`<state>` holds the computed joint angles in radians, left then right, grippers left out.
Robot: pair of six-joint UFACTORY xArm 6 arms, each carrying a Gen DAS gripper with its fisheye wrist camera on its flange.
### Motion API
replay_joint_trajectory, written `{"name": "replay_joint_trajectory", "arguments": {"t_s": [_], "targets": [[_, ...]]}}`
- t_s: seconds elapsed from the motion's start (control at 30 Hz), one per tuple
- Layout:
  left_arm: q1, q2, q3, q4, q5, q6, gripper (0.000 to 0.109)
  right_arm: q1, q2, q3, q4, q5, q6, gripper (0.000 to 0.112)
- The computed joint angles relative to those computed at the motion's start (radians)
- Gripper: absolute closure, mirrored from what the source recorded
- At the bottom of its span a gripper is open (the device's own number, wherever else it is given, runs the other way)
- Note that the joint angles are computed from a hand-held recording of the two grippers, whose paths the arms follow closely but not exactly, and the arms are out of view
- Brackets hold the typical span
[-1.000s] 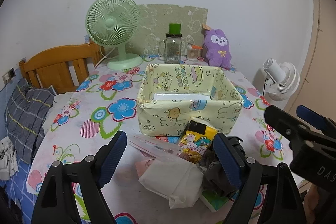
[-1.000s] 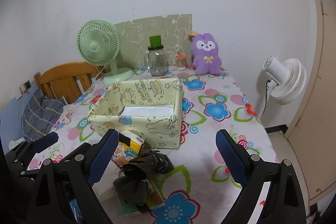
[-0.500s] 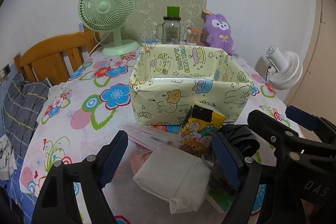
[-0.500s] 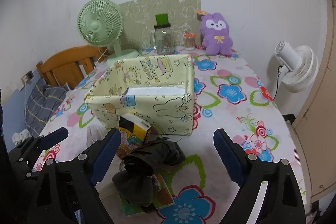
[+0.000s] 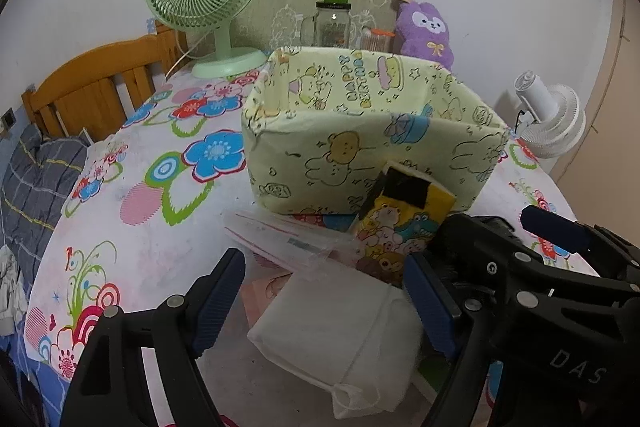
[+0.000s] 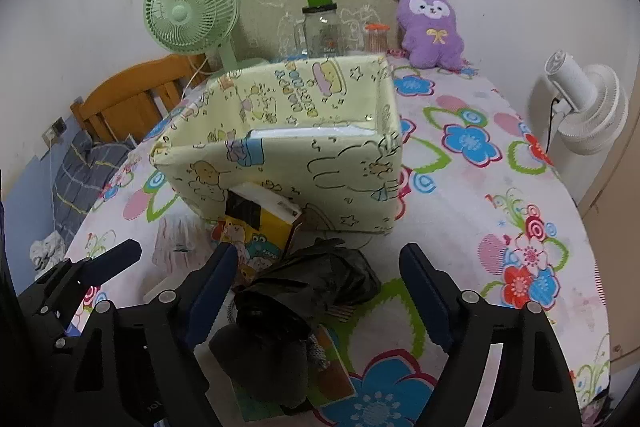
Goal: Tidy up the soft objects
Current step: 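Reach the right tool to the black fabric item and close on it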
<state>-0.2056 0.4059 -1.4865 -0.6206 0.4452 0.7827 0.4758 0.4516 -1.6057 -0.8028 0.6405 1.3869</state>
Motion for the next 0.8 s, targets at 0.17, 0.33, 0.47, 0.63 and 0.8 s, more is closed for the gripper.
{"name": "replay_joint_trajectory", "arguments": {"t_s": [0.17, 0.33, 0.47, 0.63, 0.8], "targets": [[0.002, 0.02, -0.017, 0.032, 0.005, -0.027, 0.027, -0.009, 0.029, -0.021, 0.049, -0.03, -0.038, 0.04], [0.006, 0.037, -0.037, 0.04, 0.016, -0.04, 0.027, -0.014, 0.043, -0.032, 0.079, -0.042, -0.056, 0.052], [0.006, 0.041, -0.043, 0.04, 0.017, -0.045, 0.027, -0.017, 0.041, -0.027, 0.074, -0.045, -0.042, 0.057], [0.004, 0.039, -0.043, 0.042, 0.007, -0.051, 0.027, -0.016, 0.031, -0.02, 0.061, -0.039, -0.024, 0.06], [0.008, 0.046, -0.052, 0.086, -0.014, -0.103, 0.033, -0.015, 0.019, -0.011, 0.039, -0.033, 0.006, 0.062]]}}
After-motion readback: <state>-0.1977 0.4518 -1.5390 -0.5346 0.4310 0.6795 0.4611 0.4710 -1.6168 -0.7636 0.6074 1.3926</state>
